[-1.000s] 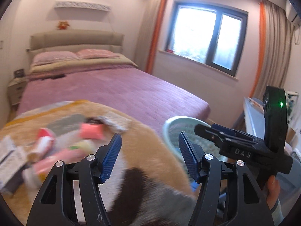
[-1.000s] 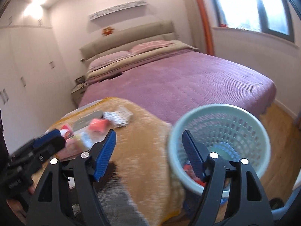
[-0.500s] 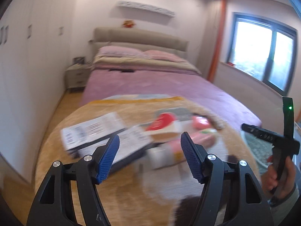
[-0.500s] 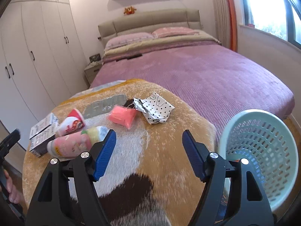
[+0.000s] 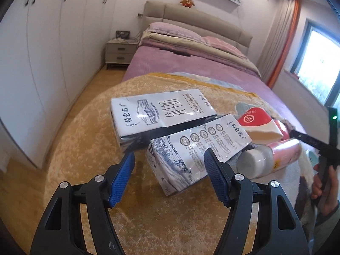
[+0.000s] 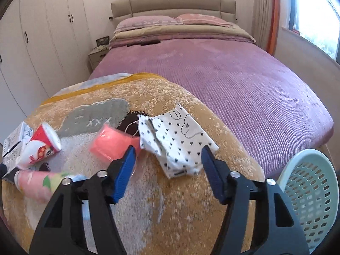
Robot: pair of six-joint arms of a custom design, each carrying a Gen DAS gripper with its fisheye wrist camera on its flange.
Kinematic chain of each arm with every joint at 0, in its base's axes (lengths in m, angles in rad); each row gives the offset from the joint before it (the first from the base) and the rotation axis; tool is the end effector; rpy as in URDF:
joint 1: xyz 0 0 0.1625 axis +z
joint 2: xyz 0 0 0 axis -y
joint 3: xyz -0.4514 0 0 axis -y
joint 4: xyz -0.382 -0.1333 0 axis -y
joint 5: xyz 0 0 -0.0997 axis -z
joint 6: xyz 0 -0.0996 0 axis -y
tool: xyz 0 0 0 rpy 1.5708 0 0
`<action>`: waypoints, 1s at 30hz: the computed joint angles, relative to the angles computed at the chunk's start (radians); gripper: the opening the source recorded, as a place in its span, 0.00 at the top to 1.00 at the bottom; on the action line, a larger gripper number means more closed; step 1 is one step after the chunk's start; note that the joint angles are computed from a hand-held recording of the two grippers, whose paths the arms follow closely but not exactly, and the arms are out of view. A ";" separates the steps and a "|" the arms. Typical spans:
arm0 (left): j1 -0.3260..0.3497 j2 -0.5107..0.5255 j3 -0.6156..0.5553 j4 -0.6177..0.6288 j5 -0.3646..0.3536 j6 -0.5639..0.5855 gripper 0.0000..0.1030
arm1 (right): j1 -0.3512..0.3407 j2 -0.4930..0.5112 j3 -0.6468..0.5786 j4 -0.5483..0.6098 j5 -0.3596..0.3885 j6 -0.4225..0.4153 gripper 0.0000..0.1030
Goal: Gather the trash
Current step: 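Move both open grippers back toward the remaining items on the table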
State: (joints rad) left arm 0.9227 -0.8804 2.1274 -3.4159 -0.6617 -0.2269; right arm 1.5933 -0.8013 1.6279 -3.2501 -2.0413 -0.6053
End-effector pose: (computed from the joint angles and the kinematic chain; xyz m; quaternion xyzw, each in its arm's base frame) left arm -0.1485 -0.5471 0.1539 0.0530 0.8667 -0.4175 0.2679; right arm 0.1040 -0.7031 0.2224 0.1817 -0.8719 0.3242 0.3188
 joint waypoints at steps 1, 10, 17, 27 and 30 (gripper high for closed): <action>0.003 -0.002 -0.001 -0.002 -0.014 -0.002 0.36 | 0.002 0.010 -0.016 0.007 -0.013 -0.003 0.48; 0.015 -0.006 0.008 -0.017 -0.128 0.008 0.37 | -0.004 -0.011 0.022 0.000 0.011 0.010 0.89; 0.021 0.002 0.009 -0.003 -0.241 0.028 0.43 | -0.019 -0.117 0.242 -0.132 0.082 0.095 0.90; -0.078 0.001 0.054 -0.010 -0.141 0.132 0.33 | 0.005 -0.096 0.300 -0.300 0.053 -0.012 0.90; -0.047 -0.006 -0.010 0.108 -0.140 0.157 0.27 | 0.009 -0.091 0.310 -0.335 0.063 -0.033 0.90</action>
State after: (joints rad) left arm 0.8755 -0.8866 2.1171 -3.3077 -0.8017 -0.0695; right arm 1.6022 -0.8922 1.9376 -3.5856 -1.9788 -0.6385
